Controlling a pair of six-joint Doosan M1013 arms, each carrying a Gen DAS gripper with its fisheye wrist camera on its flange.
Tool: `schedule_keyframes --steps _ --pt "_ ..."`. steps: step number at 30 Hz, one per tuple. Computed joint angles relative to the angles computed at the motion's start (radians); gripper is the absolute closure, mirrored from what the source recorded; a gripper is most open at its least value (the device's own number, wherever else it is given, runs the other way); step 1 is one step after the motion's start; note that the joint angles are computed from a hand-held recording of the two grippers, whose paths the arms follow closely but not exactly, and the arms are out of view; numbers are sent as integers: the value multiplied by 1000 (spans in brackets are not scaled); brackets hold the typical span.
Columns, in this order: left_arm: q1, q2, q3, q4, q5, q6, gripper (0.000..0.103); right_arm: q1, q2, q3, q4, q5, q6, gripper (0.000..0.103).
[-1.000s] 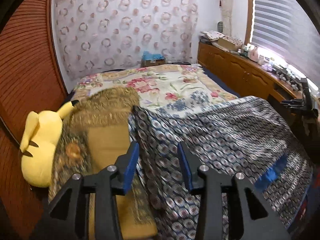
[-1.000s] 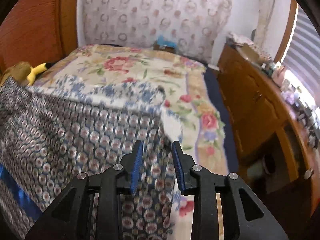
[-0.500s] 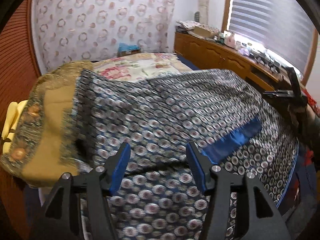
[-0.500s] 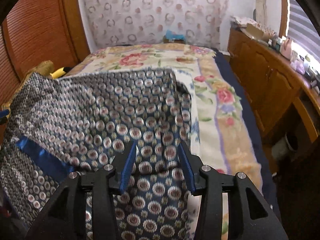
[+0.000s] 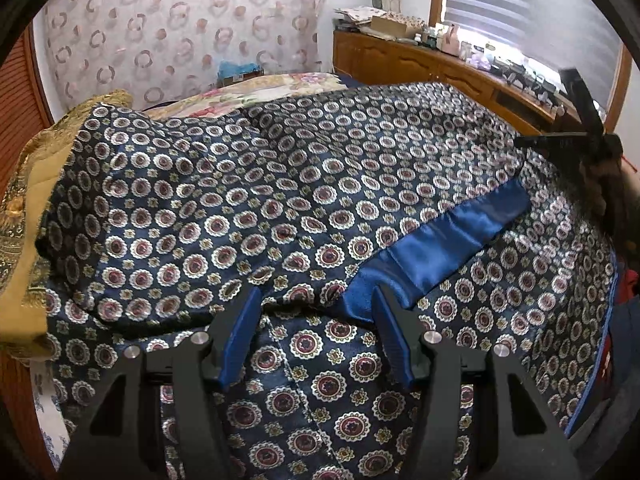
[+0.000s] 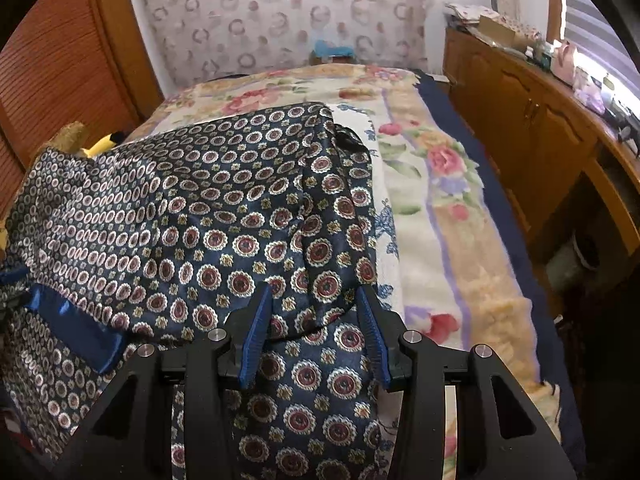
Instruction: Fold small clothes
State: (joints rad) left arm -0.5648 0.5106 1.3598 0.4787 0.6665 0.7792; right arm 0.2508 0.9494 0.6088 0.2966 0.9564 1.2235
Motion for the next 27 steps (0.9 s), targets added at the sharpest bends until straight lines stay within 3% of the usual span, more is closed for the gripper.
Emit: schedule_keyframes --steps 8,10,13,27 --pt "-4 6 -6 3 11 -1 41 20 -7 24 -78 -50 1 77" --pt "-3 13 -16 -27 9 38 30 24 -18 51 -86 -84 -11 80" --pt "-6 19 -25 -37 20 67 21 26 -32 85 -87 -129 -30 80" --pt "-9 14 -19 -29 33 37 20 28 -34 92 -84 -135 -29 80"
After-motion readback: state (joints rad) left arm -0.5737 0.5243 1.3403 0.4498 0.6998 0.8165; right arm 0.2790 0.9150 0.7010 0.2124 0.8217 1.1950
